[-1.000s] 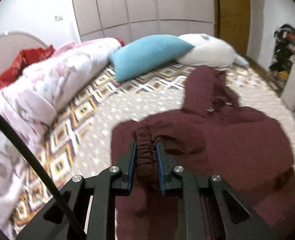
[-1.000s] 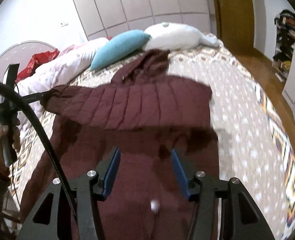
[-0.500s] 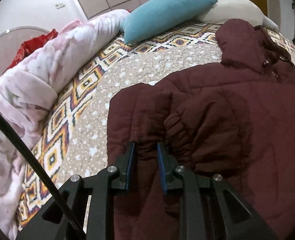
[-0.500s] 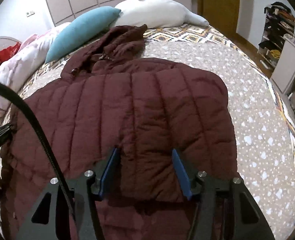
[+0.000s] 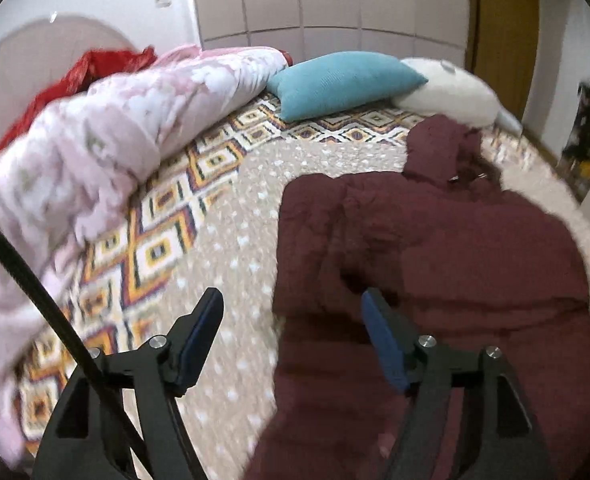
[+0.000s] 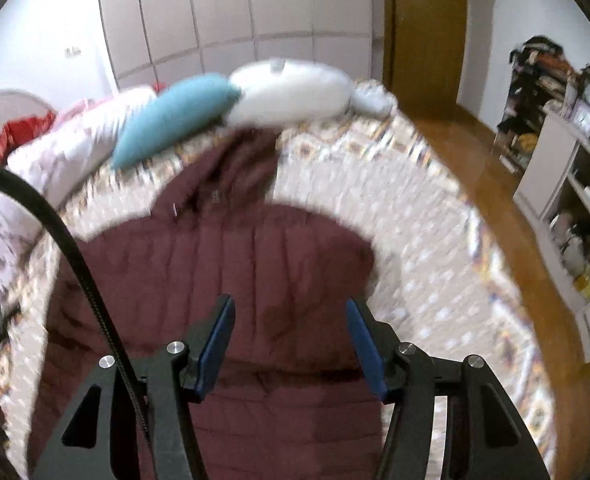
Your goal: Fold large clothes
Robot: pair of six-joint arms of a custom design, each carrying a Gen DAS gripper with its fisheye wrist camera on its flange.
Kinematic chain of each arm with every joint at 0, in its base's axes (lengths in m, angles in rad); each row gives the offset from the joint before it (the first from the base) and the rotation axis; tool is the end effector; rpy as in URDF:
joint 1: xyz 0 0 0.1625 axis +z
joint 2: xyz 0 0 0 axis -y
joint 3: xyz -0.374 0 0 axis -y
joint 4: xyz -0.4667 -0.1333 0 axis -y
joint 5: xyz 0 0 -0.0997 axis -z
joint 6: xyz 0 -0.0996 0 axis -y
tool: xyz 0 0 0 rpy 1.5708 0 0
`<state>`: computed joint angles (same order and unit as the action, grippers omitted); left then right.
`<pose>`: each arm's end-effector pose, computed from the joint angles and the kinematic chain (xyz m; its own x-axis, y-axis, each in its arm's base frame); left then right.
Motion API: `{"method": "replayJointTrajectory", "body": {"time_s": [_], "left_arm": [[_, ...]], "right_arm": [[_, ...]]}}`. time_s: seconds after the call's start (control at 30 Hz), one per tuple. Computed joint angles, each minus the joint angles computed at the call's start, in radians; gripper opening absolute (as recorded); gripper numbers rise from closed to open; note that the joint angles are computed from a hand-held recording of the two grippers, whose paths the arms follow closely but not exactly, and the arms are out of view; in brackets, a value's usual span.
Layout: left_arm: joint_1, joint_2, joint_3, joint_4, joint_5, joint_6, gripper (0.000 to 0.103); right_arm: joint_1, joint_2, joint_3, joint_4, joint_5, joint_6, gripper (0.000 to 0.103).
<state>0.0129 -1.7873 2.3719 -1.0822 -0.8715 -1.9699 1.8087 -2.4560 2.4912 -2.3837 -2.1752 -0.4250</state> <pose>-0.2869 -0.2011 0.1462 -0.6557 -0.3059 -0.6903 0.3266 0.7094 -0.6246 0.1465 -0.2788 0.3944 -0.7449 -0.1092 0.6582 -0.5214 0.7107 -0.4723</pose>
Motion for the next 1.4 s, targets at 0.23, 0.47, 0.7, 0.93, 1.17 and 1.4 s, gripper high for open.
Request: {"method": "replayJointTrajectory", "body": {"time_s": [0.23, 0.47, 0.7, 0.93, 1.17, 1.4], "left_arm": [[-0.093, 0.016, 0.081, -0.042, -0.094, -0.082, 0.072], [-0.080, -0.007, 0.174, -0.125, -0.107, -0.060, 0.072], [-0.066, -0.096, 0.267, -0.138, -0.108, -0.121, 0.072], [-0.056, -0.105, 0.292, -0.149, -0.102, -0.146, 0.084], [-0.086, -0.342, 0.387, -0.126, -0.100, -0.199, 0.087], [-0.087, -0.324, 0.381, -0.112, -0.102, -0.201, 0.088]], "right_arm": [[0.309, 0.306, -0.230, -0.016, -0.186, 0.173, 0.065], [0.361, 0.489, -0.272, -0.089, -0.202, 0.229, 0.069], [0.258, 0.672, -0.264, -0.202, -0.170, 0.222, 0.069], [0.101, 0.925, -0.349, -0.346, -0.067, 0.250, 0.069], [-0.006, 1.186, -0.479, -0.522, -0.020, 0.212, 0.069], [-0.069, 1.334, -0.592, -0.576, 0.005, 0.218, 0.069]]}}
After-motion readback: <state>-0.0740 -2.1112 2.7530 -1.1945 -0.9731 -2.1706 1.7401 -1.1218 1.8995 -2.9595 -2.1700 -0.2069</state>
